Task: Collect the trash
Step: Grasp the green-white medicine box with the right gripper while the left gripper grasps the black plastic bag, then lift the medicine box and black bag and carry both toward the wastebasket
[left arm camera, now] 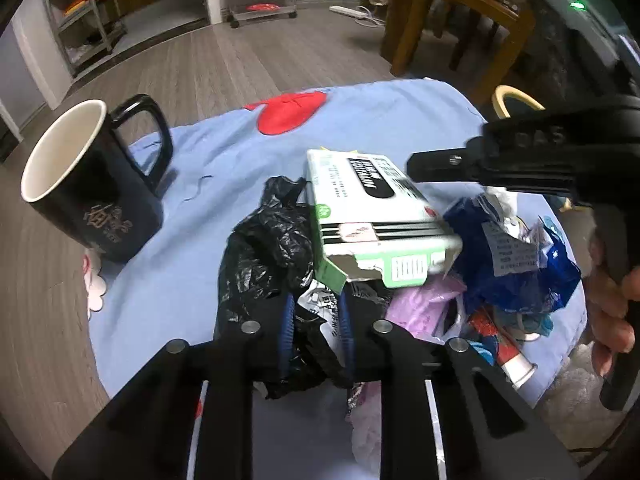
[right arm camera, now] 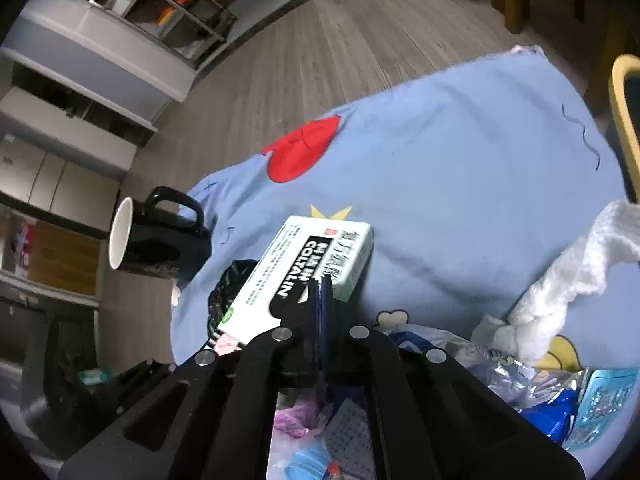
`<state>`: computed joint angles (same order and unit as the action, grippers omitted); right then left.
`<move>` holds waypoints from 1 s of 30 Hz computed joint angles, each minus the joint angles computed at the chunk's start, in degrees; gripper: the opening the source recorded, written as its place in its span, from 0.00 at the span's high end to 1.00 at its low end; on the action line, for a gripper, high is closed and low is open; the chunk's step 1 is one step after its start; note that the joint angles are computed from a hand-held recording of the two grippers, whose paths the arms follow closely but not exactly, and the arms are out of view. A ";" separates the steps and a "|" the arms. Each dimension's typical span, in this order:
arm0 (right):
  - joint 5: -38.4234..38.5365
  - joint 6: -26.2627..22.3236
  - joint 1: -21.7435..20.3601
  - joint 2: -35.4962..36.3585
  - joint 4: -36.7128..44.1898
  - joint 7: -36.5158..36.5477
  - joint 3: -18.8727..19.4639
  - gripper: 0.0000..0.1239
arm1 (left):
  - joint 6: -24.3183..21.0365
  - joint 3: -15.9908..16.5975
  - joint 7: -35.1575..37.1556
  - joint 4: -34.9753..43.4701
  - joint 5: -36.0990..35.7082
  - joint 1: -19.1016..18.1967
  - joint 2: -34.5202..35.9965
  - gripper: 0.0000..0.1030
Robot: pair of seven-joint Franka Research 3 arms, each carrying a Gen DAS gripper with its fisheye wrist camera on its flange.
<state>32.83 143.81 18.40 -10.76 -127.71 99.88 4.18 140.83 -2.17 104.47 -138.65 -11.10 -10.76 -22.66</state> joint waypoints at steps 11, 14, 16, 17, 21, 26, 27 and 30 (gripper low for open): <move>-0.43 1.98 -0.46 -4.05 -2.24 -0.57 -0.21 0.91 | -0.21 0.00 -0.94 -0.63 1.13 -0.81 -2.68 0.85; -2.98 1.71 -1.02 -3.93 -2.05 0.88 0.15 0.79 | 0.26 -0.16 -1.66 -0.48 2.16 -0.44 -3.53 0.85; -3.21 2.03 -0.94 -3.74 -2.10 1.16 0.10 0.71 | 0.76 -0.03 -2.47 -0.18 2.77 0.07 -4.27 0.85; -3.38 2.17 -0.92 -3.63 -2.06 1.35 0.12 0.65 | 1.16 0.17 -2.65 -0.03 2.97 0.21 -4.60 0.85; -4.68 2.70 -0.84 -3.53 -1.95 1.51 0.35 0.58 | 3.00 1.47 -2.18 0.51 2.79 -0.17 -6.16 0.85; -6.91 3.19 -0.90 -3.67 -1.91 1.91 0.69 0.50 | 3.76 3.40 -1.25 2.02 0.31 -1.13 -6.95 0.85; -7.13 3.33 -0.92 -3.71 -1.97 2.14 0.72 0.48 | 3.89 3.73 -1.18 2.35 -0.26 -1.20 -7.06 0.85; -6.72 3.80 -0.69 -3.85 -2.21 2.00 0.51 0.45 | 4.09 4.81 -0.49 2.96 -2.27 -1.76 -7.53 0.85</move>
